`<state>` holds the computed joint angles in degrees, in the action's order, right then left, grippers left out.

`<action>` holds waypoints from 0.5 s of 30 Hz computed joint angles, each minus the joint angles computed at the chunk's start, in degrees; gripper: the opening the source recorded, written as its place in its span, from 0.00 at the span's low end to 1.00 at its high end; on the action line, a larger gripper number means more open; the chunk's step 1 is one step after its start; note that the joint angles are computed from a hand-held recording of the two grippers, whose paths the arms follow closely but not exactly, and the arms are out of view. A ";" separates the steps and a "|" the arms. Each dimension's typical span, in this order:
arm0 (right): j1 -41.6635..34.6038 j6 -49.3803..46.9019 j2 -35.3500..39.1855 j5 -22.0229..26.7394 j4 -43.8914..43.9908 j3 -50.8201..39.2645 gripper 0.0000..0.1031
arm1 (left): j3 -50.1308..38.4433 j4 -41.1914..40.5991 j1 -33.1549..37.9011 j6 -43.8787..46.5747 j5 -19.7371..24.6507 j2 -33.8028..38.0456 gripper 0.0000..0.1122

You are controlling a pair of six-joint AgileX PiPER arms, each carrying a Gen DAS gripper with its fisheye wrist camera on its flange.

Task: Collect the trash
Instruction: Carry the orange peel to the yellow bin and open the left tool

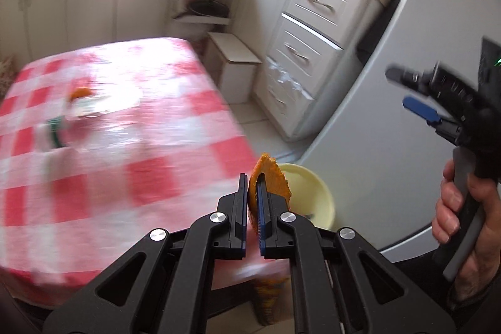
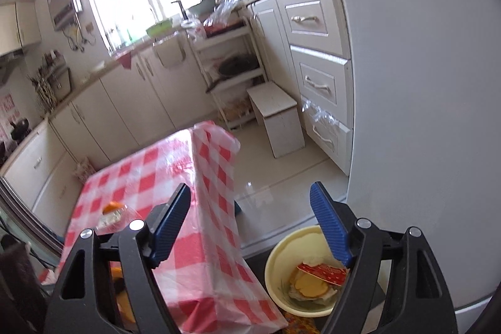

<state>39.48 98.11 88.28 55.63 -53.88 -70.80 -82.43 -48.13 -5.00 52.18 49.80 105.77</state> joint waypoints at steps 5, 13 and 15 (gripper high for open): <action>-0.19 7.26 -4.76 -0.47 -4.83 4.61 0.74 | -2.70 1.45 -11.01 -5.16 -2.71 3.28 0.04; -2.59 10.17 -5.92 -3.98 -4.78 6.72 0.74 | -13.82 9.80 -20.43 -19.36 -3.17 12.47 0.26; -2.46 9.96 -5.83 -4.17 -4.84 6.48 0.74 | -12.85 8.62 -19.30 -18.34 -3.59 11.22 0.35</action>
<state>37.03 108.07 82.45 51.46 -58.73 -64.31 -95.28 -39.51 -24.29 33.84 46.20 116.99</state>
